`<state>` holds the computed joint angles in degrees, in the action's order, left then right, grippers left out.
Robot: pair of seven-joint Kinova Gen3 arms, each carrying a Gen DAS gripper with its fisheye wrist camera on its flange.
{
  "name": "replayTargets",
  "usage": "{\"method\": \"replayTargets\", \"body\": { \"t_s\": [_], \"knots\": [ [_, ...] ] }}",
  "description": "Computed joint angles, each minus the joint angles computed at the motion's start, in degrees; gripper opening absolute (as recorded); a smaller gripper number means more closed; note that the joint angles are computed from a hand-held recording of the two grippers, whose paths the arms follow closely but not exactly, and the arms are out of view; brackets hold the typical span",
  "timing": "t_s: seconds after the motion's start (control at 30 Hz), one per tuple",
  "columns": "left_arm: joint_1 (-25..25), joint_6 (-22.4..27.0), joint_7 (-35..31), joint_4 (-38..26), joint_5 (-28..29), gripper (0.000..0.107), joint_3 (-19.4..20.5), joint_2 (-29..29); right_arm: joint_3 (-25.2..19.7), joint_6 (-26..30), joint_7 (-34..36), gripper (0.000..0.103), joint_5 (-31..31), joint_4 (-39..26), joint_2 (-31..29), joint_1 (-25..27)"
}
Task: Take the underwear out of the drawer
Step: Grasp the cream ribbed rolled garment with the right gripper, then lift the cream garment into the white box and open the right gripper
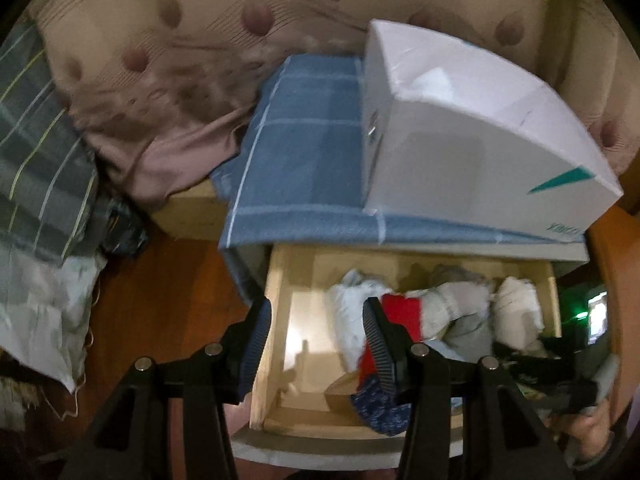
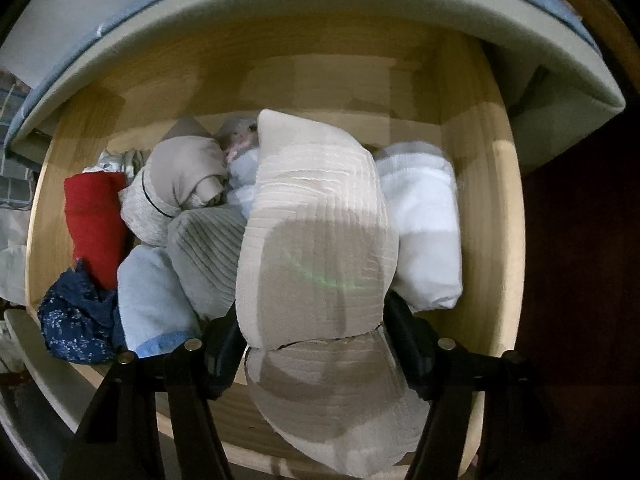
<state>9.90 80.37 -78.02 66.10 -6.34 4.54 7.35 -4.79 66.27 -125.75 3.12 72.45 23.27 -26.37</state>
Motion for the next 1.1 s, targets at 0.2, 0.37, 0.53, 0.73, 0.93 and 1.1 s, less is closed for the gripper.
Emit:
{"method": "replayTargets", "body": {
  "t_s": [0.2,0.37,0.53,0.73,0.93,1.1],
  "knots": [
    [1.5,-5.7,7.2,10.5,-3.3,0.049,0.6,-3.4,0.2,-4.7,-1.9,0.057,2.0,4.3,-3.7,-0.7],
    [2.6,-8.0,11.2,16.7,-5.1,0.049,1.7,-4.5,-0.4,-10.0,-3.4,0.056,4.2,8.6,-7.7,-1.4],
    [2.2,-9.3,11.3,19.1,-3.5,0.049,1.9,-4.9,-1.5,-9.0,-1.7,0.055,3.8,8.3,-9.2,-0.9],
    [-0.4,-14.9,10.2,23.2,1.3,0.049,0.5,-8.5,-1.8,-2.8,1.4,0.055,1.3,2.8,-8.9,0.5],
    [-3.7,-15.9,8.9,24.2,6.7,0.049,-0.6,-8.8,-2.6,0.5,5.9,0.055,-5.2,1.1,-10.4,3.1],
    [-3.7,-16.2,9.3,24.3,5.4,0.049,0.2,-8.9,-3.0,0.5,7.5,0.055,-7.3,3.0,-13.8,3.5]
  ]
}}
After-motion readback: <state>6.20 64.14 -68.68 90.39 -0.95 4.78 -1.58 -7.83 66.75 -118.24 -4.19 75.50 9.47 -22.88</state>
